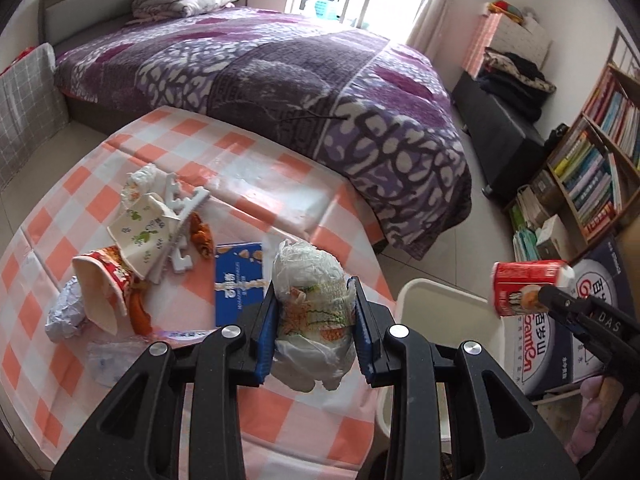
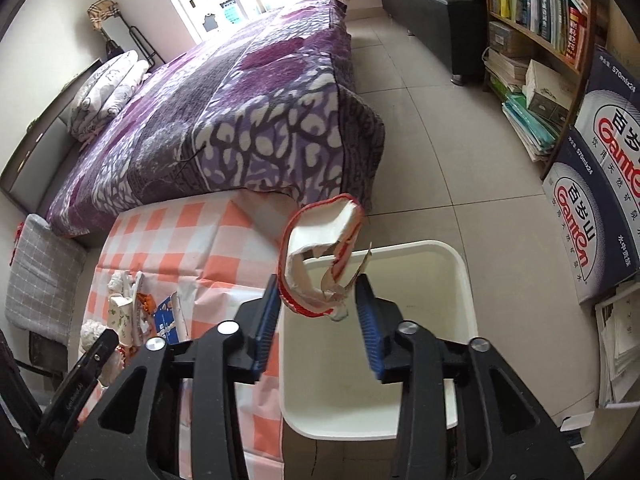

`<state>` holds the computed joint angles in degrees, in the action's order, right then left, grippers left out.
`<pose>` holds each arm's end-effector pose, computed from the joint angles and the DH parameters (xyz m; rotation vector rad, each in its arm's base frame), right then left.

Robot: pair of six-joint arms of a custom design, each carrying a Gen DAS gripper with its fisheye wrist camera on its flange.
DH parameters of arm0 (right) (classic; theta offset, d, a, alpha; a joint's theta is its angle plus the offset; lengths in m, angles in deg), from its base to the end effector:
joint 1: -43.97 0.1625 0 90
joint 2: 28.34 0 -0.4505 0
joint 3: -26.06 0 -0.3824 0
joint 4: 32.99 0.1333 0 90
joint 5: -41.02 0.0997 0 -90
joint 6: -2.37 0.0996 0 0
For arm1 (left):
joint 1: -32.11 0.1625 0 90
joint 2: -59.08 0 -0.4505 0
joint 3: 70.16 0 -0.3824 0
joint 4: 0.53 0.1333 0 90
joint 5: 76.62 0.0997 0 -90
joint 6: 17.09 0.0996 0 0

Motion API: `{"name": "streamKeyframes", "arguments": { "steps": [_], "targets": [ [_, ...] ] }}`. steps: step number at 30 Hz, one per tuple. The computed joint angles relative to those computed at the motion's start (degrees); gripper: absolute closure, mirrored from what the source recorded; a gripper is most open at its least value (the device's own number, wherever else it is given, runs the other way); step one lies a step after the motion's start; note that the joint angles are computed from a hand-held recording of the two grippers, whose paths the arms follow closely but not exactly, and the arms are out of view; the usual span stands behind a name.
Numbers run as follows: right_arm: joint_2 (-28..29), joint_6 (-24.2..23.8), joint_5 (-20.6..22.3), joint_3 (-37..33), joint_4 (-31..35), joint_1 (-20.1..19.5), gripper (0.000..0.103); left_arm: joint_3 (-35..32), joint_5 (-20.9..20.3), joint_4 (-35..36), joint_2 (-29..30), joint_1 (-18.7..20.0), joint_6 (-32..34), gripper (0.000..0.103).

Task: Collect trash
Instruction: 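Carry the red cup over the white bin and open the right tool while the left tool carries the wad, then open the left tool over the white bin to drop the wad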

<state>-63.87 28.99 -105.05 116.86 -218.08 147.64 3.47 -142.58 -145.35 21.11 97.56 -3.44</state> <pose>0.2139 -0.6649 0.1312 -0.6668 -2.1290 1.1466 -0.1700 -0.7907 0.1635 0.7953 2.5946 -0.5105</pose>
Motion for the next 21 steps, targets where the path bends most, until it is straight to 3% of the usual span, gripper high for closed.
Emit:
{"name": "streamKeyframes", "arguments": {
  "steps": [1,2,15,19,21],
  "targets": [
    [-0.43,0.27,-0.59,0.75,-1.03,-0.01,0.042,0.63,-0.41,0.12,0.03,-0.31,0.12,0.07],
    [-0.71,0.42,-1.05,1.32,-1.92,-0.03,0.04,1.22,-0.67,0.21,0.1,-0.61,0.3,0.07],
    [-6.97,2.6,-1.23,10.46,-10.37,-2.01,0.033,7.22,-5.87,2.09,1.28,-3.96,2.44,0.07],
    [-8.52,3.47,-1.32,12.87,-12.46,-2.51,0.03,7.01,-10.24,5.09,1.89,-4.2,2.23,0.068],
    [-9.06,3.89,-1.32,13.75,-13.68,-2.81,0.027,6.98,-12.6,5.88,2.1,-4.2,2.35,0.058]
  ]
}}
